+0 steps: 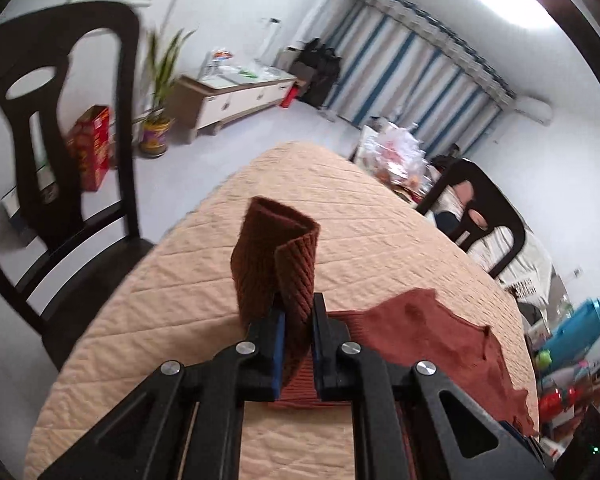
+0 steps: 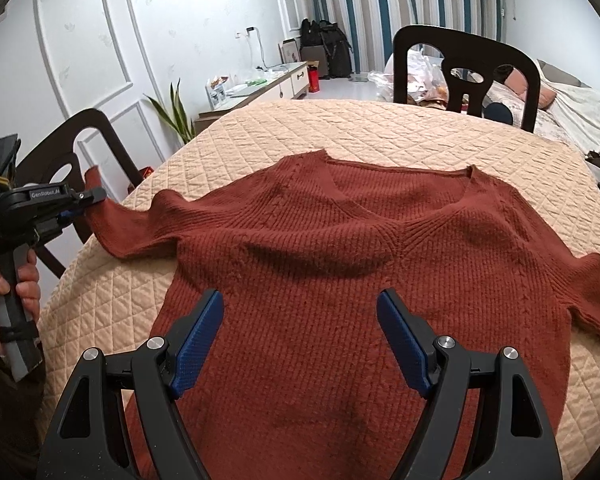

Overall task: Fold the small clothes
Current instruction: 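Carry the sleeve with the left tool across the sweater body and release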

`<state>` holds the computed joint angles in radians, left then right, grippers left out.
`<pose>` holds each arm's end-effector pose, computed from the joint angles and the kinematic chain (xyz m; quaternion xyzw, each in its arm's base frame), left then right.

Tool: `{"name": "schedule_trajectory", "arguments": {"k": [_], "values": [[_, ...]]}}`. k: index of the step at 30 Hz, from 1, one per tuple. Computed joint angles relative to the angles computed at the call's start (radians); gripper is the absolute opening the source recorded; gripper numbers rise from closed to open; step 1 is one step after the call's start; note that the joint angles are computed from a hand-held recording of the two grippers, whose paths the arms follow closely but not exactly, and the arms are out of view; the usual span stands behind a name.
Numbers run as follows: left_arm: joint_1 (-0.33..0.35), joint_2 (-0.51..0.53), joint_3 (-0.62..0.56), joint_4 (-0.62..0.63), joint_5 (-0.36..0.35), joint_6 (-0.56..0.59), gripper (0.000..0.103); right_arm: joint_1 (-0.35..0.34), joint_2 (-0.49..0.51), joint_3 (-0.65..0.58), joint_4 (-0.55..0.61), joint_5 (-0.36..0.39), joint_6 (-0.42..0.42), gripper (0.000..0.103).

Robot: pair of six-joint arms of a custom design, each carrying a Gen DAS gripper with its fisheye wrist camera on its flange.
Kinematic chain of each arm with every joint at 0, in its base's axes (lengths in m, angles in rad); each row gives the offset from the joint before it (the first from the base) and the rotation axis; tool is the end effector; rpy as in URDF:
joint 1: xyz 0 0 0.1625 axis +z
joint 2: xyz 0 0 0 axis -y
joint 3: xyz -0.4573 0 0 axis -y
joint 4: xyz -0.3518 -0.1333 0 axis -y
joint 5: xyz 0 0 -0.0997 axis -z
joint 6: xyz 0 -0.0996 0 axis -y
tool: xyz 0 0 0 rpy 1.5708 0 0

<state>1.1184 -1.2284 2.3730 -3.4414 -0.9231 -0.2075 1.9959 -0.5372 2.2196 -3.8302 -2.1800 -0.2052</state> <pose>-0.0124 -0.4679 0.2797 -0.0039 0.8934 -0.4148 0.1724 0.2682 -0.4075 0.0328 0.2023 -0.8959 0.3013 0.2560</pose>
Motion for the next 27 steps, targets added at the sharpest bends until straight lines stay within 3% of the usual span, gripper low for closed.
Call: {"name": "schedule_trajectory", "arguments": {"k": [6, 27], "values": [[-0.071, 0.045, -0.011, -0.017, 0.003, 0.063, 0.013, -0.005, -0.014, 0.020, -0.025, -0.002, 0.004, 0.079], [-0.231, 0.234, -0.033, -0.041, -0.051, 0.114, 0.013, -0.069, -0.092, 0.128, -0.130, -0.026, 0.017, 0.079]]}}
